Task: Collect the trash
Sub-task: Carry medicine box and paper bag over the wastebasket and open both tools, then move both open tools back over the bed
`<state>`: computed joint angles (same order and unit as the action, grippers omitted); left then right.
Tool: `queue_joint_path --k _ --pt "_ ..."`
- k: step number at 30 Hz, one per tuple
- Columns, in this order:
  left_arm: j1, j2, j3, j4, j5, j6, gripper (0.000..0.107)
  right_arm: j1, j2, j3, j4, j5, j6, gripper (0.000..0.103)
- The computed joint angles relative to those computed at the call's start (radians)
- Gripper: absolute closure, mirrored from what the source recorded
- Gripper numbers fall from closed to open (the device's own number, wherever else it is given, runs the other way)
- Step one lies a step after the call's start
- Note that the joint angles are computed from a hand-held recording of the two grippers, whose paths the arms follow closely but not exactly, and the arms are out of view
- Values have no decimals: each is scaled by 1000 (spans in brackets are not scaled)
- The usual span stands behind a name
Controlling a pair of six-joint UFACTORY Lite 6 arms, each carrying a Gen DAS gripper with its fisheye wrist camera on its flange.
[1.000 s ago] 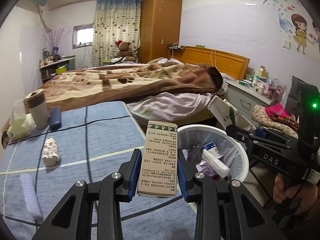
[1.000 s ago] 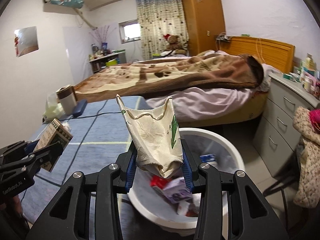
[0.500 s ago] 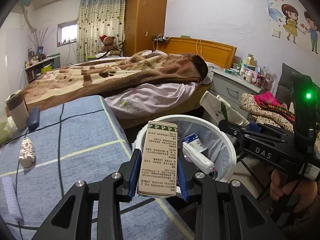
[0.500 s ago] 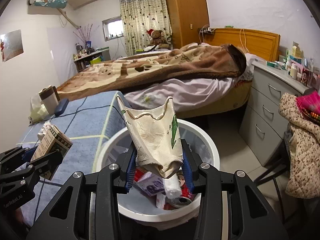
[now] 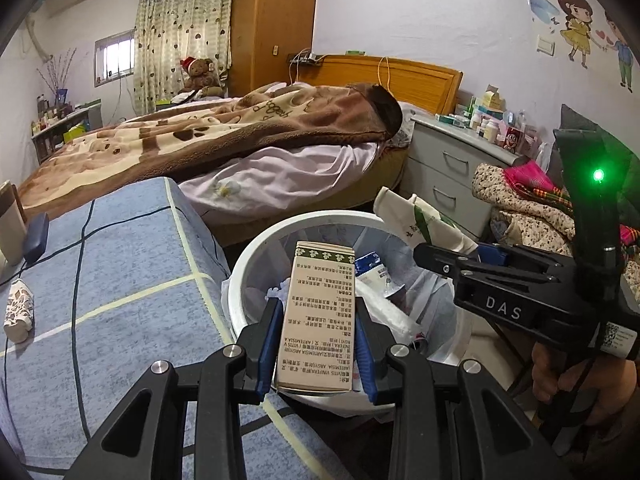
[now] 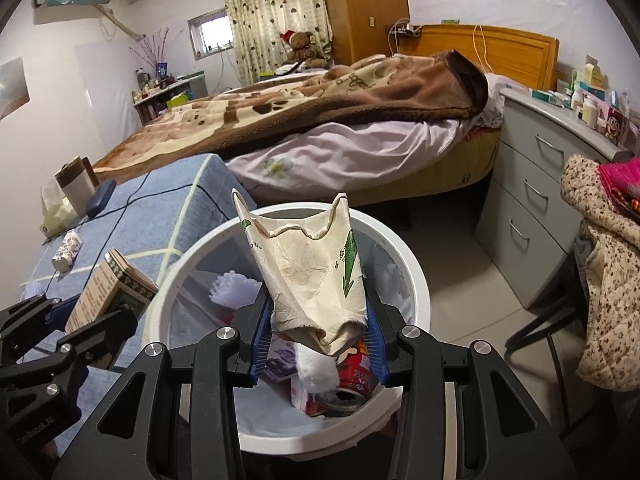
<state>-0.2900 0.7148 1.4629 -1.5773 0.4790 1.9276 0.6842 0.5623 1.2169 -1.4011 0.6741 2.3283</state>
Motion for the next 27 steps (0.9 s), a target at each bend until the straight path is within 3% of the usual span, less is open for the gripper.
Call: queue_joint_path --k 6,11,13,14,27 --pt "-21 50 61 47 -4 -73 73 -20 -6 -17 -6 -26 -3 60" --pt "-18 70 89 65 9 -103 58 -31 1 -13 -7 -36 -15 56" --pt "-15 67 87 63 8 -97 58 -31 2 -12 -7 -35 -16 35" --pt "-13 66 86 61 5 -96 58 -30 2 -12 -11 -30 -11 33" --pt "41 17 38 38 33 -69 58 -1 0 9 -3 14 -8 33"
